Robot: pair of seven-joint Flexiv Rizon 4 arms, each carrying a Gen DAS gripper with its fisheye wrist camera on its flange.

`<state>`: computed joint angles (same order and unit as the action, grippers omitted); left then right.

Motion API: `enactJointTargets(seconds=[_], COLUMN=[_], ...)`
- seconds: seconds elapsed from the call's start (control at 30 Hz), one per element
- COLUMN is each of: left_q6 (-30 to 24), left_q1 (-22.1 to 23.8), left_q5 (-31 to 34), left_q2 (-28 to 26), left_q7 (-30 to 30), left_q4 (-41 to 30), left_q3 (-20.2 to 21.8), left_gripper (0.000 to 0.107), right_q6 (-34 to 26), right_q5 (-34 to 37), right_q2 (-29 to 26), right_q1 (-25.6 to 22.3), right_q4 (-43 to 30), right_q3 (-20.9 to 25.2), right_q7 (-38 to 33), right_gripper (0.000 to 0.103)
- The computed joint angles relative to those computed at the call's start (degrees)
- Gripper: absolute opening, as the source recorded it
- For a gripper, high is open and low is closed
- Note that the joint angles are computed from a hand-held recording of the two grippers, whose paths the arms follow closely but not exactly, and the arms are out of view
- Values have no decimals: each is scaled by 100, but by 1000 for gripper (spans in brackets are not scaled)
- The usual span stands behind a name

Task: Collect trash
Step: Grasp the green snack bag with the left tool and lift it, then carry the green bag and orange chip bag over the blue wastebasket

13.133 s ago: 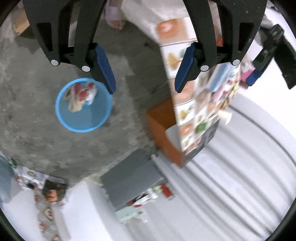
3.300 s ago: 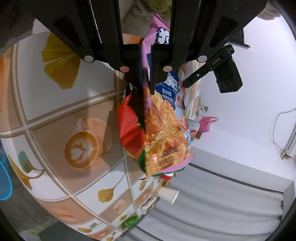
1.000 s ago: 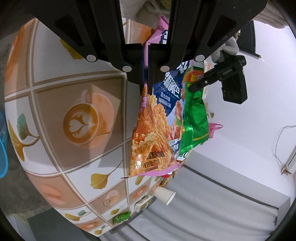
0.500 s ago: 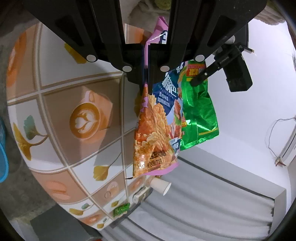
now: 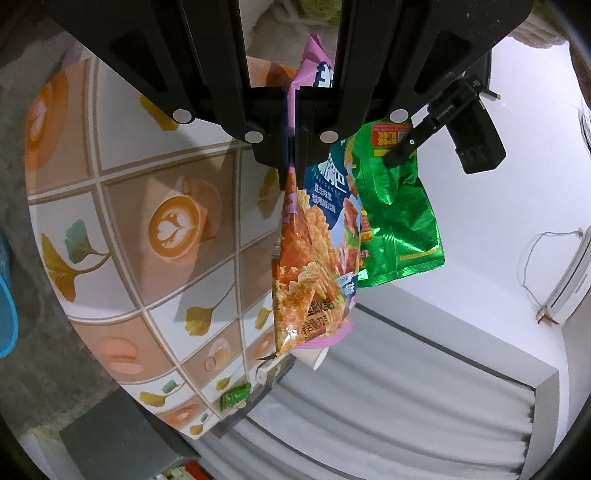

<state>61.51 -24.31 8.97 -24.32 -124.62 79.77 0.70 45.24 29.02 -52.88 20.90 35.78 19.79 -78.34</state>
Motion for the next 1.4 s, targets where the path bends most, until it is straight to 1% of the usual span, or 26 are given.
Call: enactJointTargets(seconds=[0.13, 0.63, 0.67, 0.9, 1.03, 1.2, 1.4], left_q6=[-74, -115, -116, 67, 266, 482, 387], left_q1=[-132, -227, -231, -218, -162, -95, -74], left_q5=[283, 874, 896, 990, 901, 631, 179], left_q2=[17, 31, 28, 48, 12, -138, -456], left_q7=[-155, -478, -493, -537, -366, 19, 528], left_q4=[-101, -330, -344, -388, -448, -641, -1079], left_q3=[133, 255, 255, 247, 188, 86, -20], left_gripper=[9, 8, 8, 8, 8, 8, 8], right_q6=[138, 840, 851, 1208, 1536, 2001, 2523], right_q5=[69, 451, 446, 526, 564, 584, 773], right_q2=[117, 821, 822, 1086, 1378, 1760, 2046], right_q1=[-59, -444, -437, -517, -595, -690, -941], right_q4=[195, 1361, 1351, 1766, 2189, 2784, 3311], right_q3=[45, 275, 267, 283, 308, 295, 475], right_q7=[-103, -494, -473, -440, -407, -258, -282], right_gripper=[1, 1, 1, 1, 1, 1, 1])
